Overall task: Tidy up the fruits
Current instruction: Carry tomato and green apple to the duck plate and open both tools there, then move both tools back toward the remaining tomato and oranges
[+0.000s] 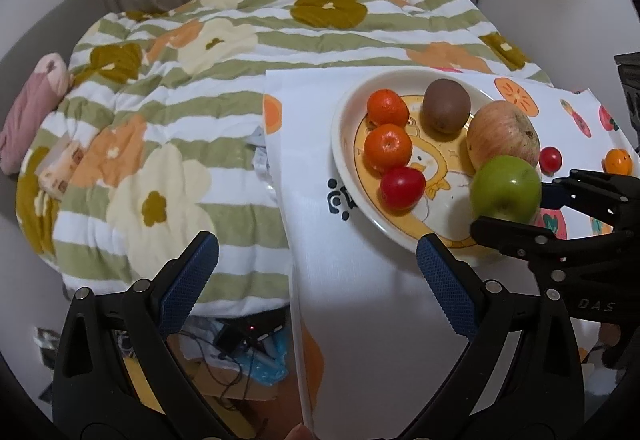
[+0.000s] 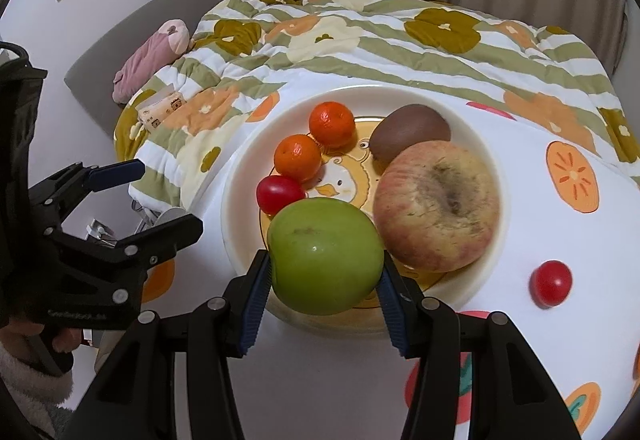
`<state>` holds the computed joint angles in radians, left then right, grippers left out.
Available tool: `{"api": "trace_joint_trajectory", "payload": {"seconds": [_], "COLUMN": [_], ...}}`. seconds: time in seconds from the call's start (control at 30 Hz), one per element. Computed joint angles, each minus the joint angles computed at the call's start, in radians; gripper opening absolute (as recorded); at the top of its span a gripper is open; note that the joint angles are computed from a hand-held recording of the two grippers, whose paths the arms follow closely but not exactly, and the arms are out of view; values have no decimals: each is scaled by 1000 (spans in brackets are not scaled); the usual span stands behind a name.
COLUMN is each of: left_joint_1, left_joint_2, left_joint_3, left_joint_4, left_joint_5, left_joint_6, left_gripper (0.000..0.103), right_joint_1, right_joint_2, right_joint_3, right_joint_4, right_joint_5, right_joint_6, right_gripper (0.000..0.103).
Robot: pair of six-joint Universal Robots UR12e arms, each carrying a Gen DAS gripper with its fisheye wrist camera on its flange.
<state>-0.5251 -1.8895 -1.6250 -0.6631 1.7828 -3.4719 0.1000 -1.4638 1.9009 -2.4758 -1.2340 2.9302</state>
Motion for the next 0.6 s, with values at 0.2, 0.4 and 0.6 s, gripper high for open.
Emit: {"api": "trace_joint_trajectory", "payload": {"seconds": [0.2, 0.4, 0.6], "left_joint_1": [3, 6, 2], "left_joint_2": [9, 20, 35], "left_joint_3": [-9, -21, -27], "left_joint_4": [6, 30, 19], "left_joint_5": [-6, -24, 10], "left_joint_6": [-12, -32, -45], "left_gripper": [103, 103, 103], "right_joint_1": [13, 4, -4], "right_joint_2": [6, -4, -18], "right_joint_3": [-1, 15, 29], "right_joint_4": [-17, -57, -61], "right_joint_5": [-25, 0, 10], "right_joint_6": [22, 61, 77], "right_gripper": [48, 62, 91]}}
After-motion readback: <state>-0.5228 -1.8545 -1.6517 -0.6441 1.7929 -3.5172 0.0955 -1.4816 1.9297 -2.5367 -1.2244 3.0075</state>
